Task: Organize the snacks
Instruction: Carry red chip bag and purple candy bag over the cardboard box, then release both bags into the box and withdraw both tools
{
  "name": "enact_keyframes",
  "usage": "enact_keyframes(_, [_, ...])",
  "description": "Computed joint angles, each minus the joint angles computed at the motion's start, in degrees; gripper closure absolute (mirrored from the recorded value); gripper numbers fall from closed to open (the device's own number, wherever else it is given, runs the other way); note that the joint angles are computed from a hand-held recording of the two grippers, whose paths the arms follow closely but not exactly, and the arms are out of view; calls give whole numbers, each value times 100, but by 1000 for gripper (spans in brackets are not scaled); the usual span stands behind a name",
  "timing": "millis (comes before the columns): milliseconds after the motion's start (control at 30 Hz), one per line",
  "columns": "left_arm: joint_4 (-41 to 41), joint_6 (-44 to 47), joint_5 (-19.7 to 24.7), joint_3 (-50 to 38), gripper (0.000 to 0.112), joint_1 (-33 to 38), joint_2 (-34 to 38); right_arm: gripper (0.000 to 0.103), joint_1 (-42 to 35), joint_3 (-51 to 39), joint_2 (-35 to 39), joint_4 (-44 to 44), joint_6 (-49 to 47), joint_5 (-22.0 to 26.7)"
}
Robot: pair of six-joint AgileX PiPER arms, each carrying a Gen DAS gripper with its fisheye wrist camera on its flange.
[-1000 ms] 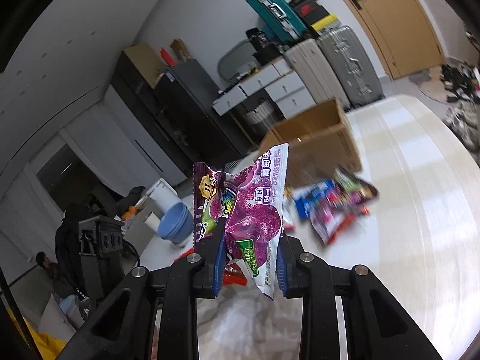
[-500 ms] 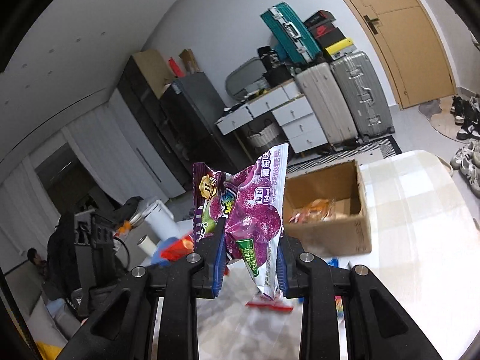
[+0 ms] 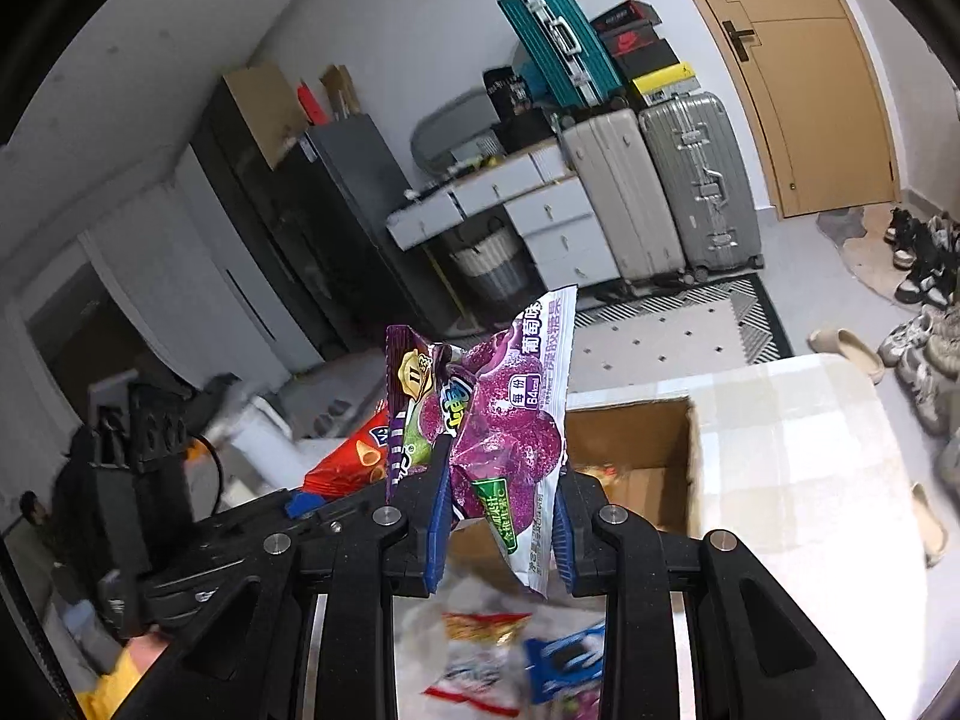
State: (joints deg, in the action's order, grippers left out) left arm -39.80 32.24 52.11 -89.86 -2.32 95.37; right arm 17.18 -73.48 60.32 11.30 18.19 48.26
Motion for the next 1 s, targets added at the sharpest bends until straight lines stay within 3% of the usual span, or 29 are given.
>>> enact_keyframes(200, [711, -800, -357, -928, 65, -505, 858, 75, -118, -193, 727, -215, -86, -92])
enact_keyframes(467, [1654, -1418, -410, -2063, 64, -872, 1905, 75, -158, -327, 1380, -283, -280, -265])
enact_keyframes(1000, [2282, -1972, 137, -3880, 64, -1118, 3418, 75, -279, -243, 1807, -183, -491, -388])
